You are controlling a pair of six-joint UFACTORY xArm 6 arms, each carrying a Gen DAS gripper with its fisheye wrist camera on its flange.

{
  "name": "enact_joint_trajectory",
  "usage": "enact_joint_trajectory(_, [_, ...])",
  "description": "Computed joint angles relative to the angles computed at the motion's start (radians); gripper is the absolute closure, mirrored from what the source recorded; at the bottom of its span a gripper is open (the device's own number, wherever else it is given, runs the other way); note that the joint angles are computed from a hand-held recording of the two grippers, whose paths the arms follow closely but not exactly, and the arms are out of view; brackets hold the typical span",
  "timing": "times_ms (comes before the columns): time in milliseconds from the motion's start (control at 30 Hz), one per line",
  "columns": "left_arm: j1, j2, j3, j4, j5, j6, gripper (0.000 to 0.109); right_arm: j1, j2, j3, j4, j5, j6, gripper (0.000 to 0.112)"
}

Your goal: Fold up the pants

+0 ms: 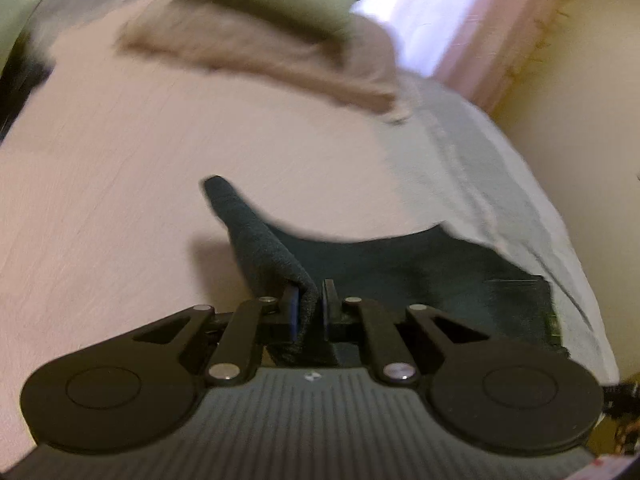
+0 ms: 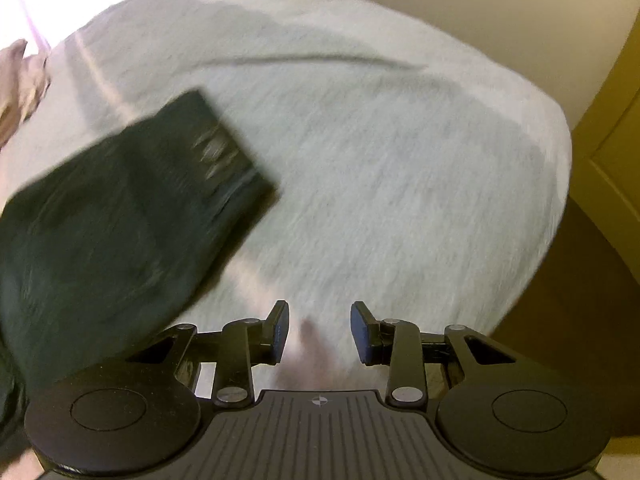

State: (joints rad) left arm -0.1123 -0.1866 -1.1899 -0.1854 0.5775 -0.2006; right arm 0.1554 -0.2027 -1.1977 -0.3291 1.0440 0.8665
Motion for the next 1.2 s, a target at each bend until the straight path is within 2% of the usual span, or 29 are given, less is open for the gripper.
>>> enact_joint_trajectory(67, [-0.097,0.066,-0.095,0.105,-0.018,-0.095,0.101,-0.079,0.024,-0.033,0.059,-0.029,-0.107,0.081])
enact_joint_trajectory(133, [-0.193,0.155,-0.206,0.161,-0.028,-0.178,0.101,-0.143,0.036,-0.058,0.100,-0.061,-0.194,0.081])
enact_joint_trajectory(200, [-0.285,0.267,-0.337,0.180,-0.038,-0.206,0.101,-0.209,0.042,-0.084,0.139,-0.083,-0.278,0.081])
enact_joint_trajectory(267, [-0.365,0.396,-0.476,0.138,-0.061,-0.202,0.101,-0.266,0.044,-0.102,0.169,-0.101,-0.343,0.081])
enact_joint_trajectory(333, [-0.421,0.539,-0.626,0.033,-0.064,-0.145,0.100,-0.320,0.047,-0.112,0.179,-0.116,-0.380,0.081])
enact_joint_trajectory(367, [-0.445,0.629,-0.721,-0.052,-0.036,-0.108,0.097,-0.342,0.046,-0.108,0.187,-0.125,-0.393,0.081])
enact_joint_trajectory(400, [-0.460,0.697,-0.788,-0.130,-0.012,-0.095,0.088,-0.365,0.051,-0.107,0.199,-0.134,-0.411,0.081])
enact_joint_trajectory(433, [-0.473,0.778,-0.868,-0.166,0.026,-0.121,0.084,-0.388,0.063,-0.112,0.216,-0.136,-0.431,0.081])
enact_joint_trajectory(500, [-0.481,0.893,-1.012,-0.113,0.162,-0.235,0.084,-0.418,0.073,-0.109,0.267,-0.127,-0.473,0.081])
enact_joint_trajectory(533, [-0.481,0.911,-1.029,-0.099,0.178,-0.269,0.084,-0.427,0.070,-0.098,0.301,-0.139,-0.499,0.081])
enact_joint_trajectory(600, [-0.476,0.839,-0.936,-0.099,0.162,-0.315,0.084,-0.438,0.071,-0.079,0.383,-0.172,-0.572,0.081])
enact_joint_trajectory(633, [-0.474,0.765,-0.832,-0.088,0.105,-0.310,0.084,-0.438,0.070,-0.068,0.440,-0.190,-0.620,0.081])
enact_joint_trajectory(733, [-0.451,0.565,-0.620,0.110,0.056,-0.371,0.075,-0.422,0.082,-0.055,0.702,-0.227,-0.812,0.081])
enact_joint_trajectory(767, [-0.436,0.531,-0.594,0.185,0.078,-0.408,0.067,-0.411,0.101,-0.070,0.806,-0.212,-0.884,0.081])
enact_joint_trajectory(800, [-0.417,0.493,-0.568,0.284,0.123,-0.461,0.065,-0.398,0.121,-0.084,0.910,-0.195,-0.956,0.081])
enact_joint_trajectory(900, [-0.363,0.440,-0.534,0.479,0.299,-0.571,0.065,-0.349,0.215,-0.166,1.139,-0.112,-1.143,0.081])
enact_joint_trajectory(1033, [-0.286,0.419,-0.470,0.529,0.407,-0.631,0.065,-0.267,0.356,-0.295,1.238,-0.037,-1.267,0.081])
enact_joint_trajectory(1200, [-0.232,0.402,-0.375,0.495,0.395,-0.710,0.065,-0.201,0.484,-0.400,1.285,-0.005,-1.286,0.081])
